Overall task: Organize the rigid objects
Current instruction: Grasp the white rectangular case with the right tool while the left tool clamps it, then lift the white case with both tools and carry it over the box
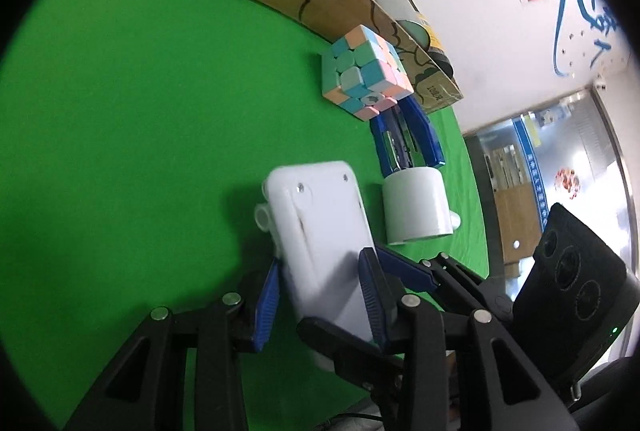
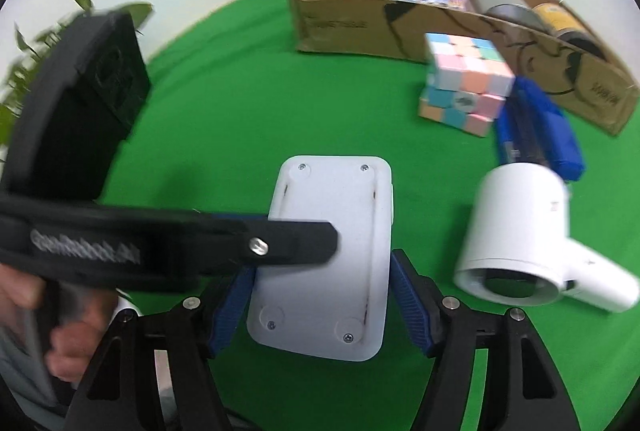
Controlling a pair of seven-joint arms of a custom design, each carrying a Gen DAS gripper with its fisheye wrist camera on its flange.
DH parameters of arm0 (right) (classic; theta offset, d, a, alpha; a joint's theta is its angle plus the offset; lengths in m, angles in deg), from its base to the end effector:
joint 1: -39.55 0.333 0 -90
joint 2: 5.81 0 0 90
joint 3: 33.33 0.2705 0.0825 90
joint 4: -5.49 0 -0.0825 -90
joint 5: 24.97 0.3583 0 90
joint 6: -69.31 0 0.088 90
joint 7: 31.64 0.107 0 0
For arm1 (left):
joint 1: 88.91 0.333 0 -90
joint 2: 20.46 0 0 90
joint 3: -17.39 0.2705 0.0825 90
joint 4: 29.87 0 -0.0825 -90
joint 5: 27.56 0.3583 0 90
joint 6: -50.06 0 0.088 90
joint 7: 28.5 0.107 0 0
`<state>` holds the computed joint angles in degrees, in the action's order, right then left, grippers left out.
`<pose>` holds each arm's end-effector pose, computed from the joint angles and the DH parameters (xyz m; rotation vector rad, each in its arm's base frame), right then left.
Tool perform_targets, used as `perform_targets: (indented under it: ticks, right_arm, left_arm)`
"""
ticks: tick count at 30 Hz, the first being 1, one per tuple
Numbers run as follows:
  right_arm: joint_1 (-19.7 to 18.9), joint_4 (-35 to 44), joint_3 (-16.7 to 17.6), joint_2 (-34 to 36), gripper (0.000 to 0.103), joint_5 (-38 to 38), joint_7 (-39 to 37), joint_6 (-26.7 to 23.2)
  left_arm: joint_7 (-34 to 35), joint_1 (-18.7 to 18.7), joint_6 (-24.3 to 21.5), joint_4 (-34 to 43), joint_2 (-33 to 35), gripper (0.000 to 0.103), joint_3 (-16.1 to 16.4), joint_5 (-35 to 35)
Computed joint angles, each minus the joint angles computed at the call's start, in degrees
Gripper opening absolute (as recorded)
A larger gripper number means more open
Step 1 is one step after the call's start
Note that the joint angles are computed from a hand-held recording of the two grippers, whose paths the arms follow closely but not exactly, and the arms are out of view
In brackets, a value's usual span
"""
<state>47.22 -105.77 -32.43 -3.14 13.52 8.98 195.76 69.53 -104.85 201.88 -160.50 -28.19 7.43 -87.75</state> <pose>0.5586 0.1053 0.4508 -2.2702 1.1094 0.0667 0.4707 -0.2040 0.4238 2.0832 -1.6503 1.0752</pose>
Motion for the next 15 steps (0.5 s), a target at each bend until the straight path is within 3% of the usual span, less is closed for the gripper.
perform_targets:
  ticks: [3, 6, 11, 15]
  right_arm:
    - [0.14, -1.16, 0.24, -0.74, 0.068, 0.76, -4.32, 0.06]
    - [0.17, -2.33, -0.12, -1.5, 0.067, -0.26, -5.45, -0.37]
    - [1.0, -4.16, 0.02, -2.71, 0.064, -2.37, -8.43, 2.91]
    - [1.34, -5.49, -0.32, -3.62, 0.063, -3.01, -6.51, 3.94]
  left_arm:
    - [-1.03, -1.17, 3.8, -2.92, -2.1, 0.035, -0.89, -1.68]
    - [-6.1, -2.53, 7.44, -4.96, -3.47, 0.035, -2.05, 1.29]
    - [-19.6, -2.89, 10.5, -5.6, -3.49, 0.035, -3.68, 15.23]
    - [-23.36, -3.78, 10.31, -4.33, -2.39, 0.035, -2.69, 20.49]
